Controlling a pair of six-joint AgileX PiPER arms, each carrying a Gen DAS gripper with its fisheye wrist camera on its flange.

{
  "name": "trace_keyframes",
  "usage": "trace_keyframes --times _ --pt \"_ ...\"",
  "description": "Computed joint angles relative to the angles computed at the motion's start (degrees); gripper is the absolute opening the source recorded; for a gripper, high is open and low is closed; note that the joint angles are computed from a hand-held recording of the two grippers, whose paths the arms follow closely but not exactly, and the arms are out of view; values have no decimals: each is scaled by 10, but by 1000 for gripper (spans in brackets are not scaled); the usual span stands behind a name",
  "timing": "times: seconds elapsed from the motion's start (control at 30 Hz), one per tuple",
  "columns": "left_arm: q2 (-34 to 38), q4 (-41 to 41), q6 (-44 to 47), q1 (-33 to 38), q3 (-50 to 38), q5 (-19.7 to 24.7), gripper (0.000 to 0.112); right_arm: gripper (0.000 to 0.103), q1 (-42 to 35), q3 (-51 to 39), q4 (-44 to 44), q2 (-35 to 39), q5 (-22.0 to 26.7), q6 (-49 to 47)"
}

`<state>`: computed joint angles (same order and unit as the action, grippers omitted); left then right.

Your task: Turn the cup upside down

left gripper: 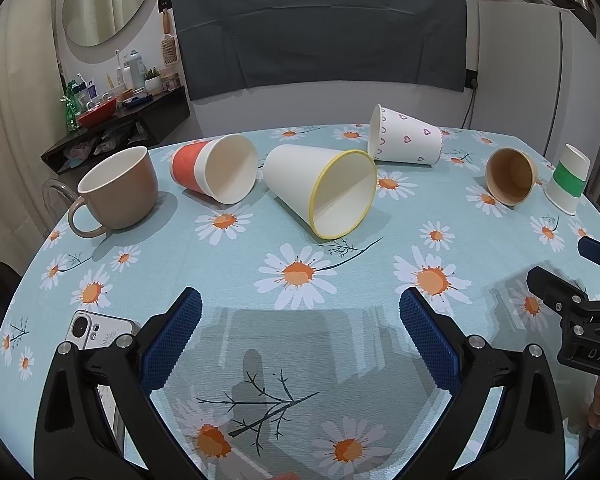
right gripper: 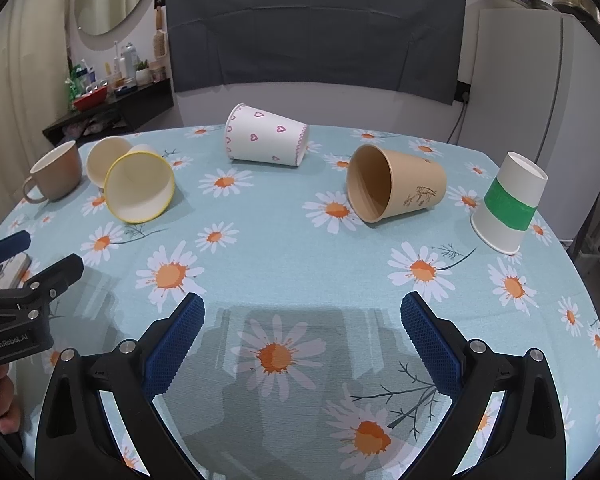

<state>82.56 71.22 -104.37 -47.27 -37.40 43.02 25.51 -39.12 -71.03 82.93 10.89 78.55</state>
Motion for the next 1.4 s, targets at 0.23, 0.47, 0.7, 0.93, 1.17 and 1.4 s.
trace_keyframes --times 0.23,0.47,0.7,0.93,1.17,1.4 --pt "-1 -2 3 -1 0 0 97 95 0 -3 21 2 1 -24" --pt "0 -11 13 1 -3 0 97 95 1 -4 23 3 3 -24" --pt "6 -24 34 11 -10 -10 97 95 20 -1 -34 3 35 40" --pt "14 -50 92 29 -44 -4 97 95 30 -33 112 -1 42 -142" --pt "45 -102 197 88 -110 -16 97 95 0 -120 358 25 55 -410" --pt "99 -201 325 165 -176 -78 85 95 -40 -225 604 96 84 -676"
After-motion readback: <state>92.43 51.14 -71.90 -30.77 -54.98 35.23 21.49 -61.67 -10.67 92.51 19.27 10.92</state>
